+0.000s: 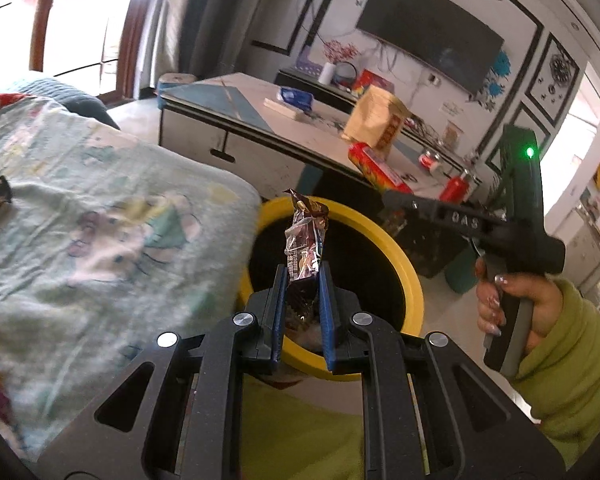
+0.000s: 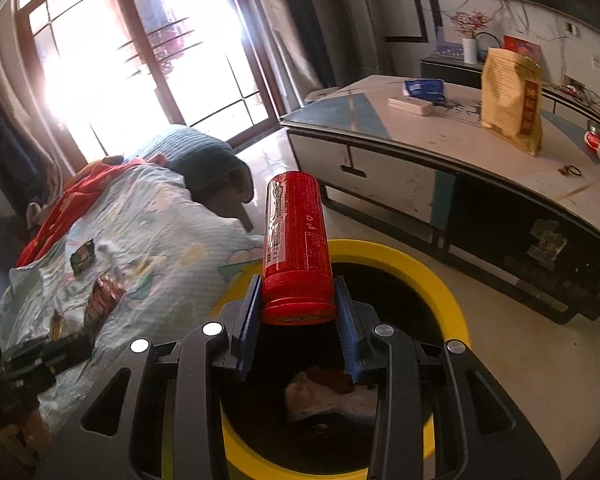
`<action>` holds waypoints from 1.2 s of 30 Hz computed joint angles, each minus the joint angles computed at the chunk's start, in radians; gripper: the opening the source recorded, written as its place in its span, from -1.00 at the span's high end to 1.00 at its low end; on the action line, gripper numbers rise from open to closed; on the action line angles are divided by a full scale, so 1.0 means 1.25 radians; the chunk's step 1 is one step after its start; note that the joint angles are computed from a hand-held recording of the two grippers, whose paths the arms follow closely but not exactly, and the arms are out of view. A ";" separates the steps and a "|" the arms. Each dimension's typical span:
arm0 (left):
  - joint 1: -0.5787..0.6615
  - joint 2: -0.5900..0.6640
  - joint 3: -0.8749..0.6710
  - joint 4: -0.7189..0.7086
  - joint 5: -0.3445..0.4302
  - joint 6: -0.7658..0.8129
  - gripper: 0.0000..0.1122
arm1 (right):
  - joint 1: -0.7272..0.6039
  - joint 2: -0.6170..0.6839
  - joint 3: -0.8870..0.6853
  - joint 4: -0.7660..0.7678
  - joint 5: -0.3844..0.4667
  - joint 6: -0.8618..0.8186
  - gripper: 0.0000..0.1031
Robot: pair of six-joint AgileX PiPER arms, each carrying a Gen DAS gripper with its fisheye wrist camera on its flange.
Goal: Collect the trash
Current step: 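Carry the red bottle and brown wrapper over the trash bin, then open both grippers to drop the bottle and wrapper into the bin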
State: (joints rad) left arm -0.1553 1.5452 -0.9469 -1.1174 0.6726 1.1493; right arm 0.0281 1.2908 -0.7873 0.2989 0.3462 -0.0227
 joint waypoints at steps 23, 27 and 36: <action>-0.212 0.092 -0.024 0.144 -0.132 -0.113 0.83 | -0.151 0.022 0.030 0.192 0.057 -0.215 0.36; -0.234 0.116 -0.043 0.192 -0.143 -0.153 0.83 | -0.161 0.035 0.031 0.219 0.066 -0.237 0.35; -0.256 0.161 -0.092 0.245 -0.154 -0.216 0.82 | -0.181 0.053 0.028 0.284 0.081 -0.303 0.35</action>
